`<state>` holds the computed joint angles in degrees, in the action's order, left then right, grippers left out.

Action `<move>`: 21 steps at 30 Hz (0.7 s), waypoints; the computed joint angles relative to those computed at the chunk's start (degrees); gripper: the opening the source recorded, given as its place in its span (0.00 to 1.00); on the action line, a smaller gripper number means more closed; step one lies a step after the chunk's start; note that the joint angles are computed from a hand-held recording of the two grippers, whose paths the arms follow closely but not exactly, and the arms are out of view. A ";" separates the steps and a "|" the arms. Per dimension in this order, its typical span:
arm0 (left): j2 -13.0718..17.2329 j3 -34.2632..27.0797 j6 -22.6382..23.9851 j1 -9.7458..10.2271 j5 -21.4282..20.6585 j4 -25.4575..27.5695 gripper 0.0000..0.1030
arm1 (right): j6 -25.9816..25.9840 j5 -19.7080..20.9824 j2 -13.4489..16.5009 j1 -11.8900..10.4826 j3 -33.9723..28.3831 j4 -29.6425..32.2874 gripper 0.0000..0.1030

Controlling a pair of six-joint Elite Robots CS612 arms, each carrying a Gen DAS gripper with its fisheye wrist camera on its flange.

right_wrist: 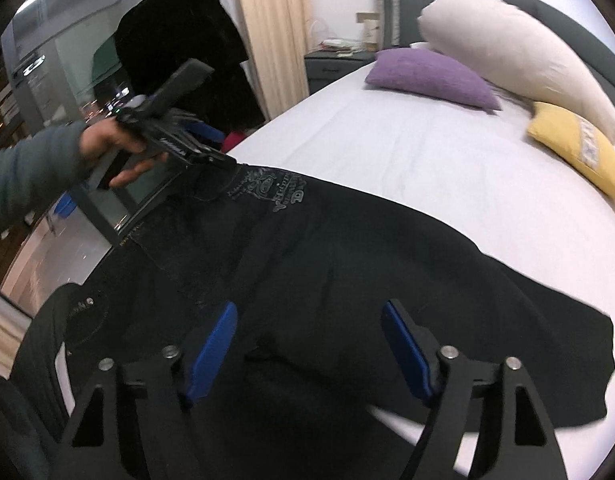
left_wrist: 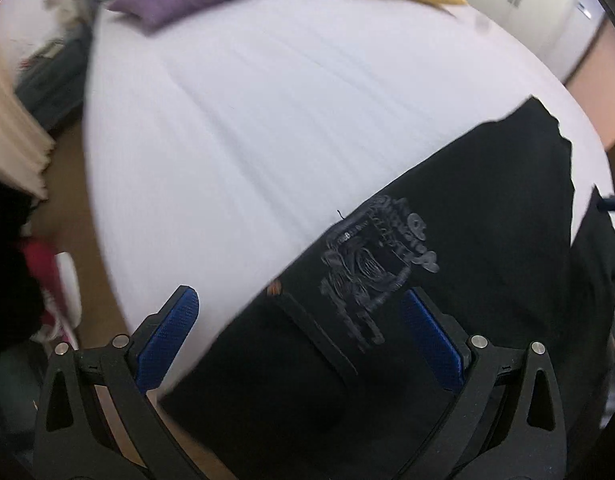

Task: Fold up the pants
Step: 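Grasp the jeans waistband with the left tool while the right tool grasps the waistband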

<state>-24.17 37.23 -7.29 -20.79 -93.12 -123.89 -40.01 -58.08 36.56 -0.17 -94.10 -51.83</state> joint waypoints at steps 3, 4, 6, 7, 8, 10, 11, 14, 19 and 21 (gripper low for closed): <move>4.45 -8.29 4.33 0.92 -3.15 6.79 0.92 | -1.72 1.11 -0.89 -0.02 2.97 -0.24 0.69; 5.88 -10.92 5.86 1.23 -4.56 9.04 0.92 | -2.72 1.90 -1.20 -0.08 4.02 -0.25 0.69; 8.35 -15.47 7.48 1.67 -6.55 13.71 0.81 | -4.13 2.75 -1.92 -0.18 5.87 0.10 0.69; 9.28 -17.16 7.89 1.81 -6.89 15.88 0.77 | -4.58 2.96 -2.39 -0.15 6.93 0.21 0.68; 9.93 -18.14 8.10 1.98 -7.23 16.29 0.76 | -4.80 3.02 -2.90 -0.08 8.21 -0.10 0.68; 10.08 -18.06 7.62 2.28 -8.37 15.62 0.71 | -5.15 3.49 -3.93 0.14 10.63 -0.30 0.68; 10.07 -17.96 6.74 2.44 -8.79 15.30 0.59 | -5.27 3.69 -4.42 0.26 11.72 -0.46 0.68; 8.12 -13.98 5.72 3.00 -11.22 13.23 0.25 | -6.10 4.00 -6.09 0.92 15.09 -1.08 0.68; 0.97 -0.19 6.41 1.92 -7.64 2.56 0.10 | -9.99 0.30 -9.38 3.12 21.98 -3.74 0.68; -1.60 4.57 7.47 1.44 -5.93 -2.00 0.08 | -11.93 -0.76 -10.71 3.78 24.55 -4.02 0.66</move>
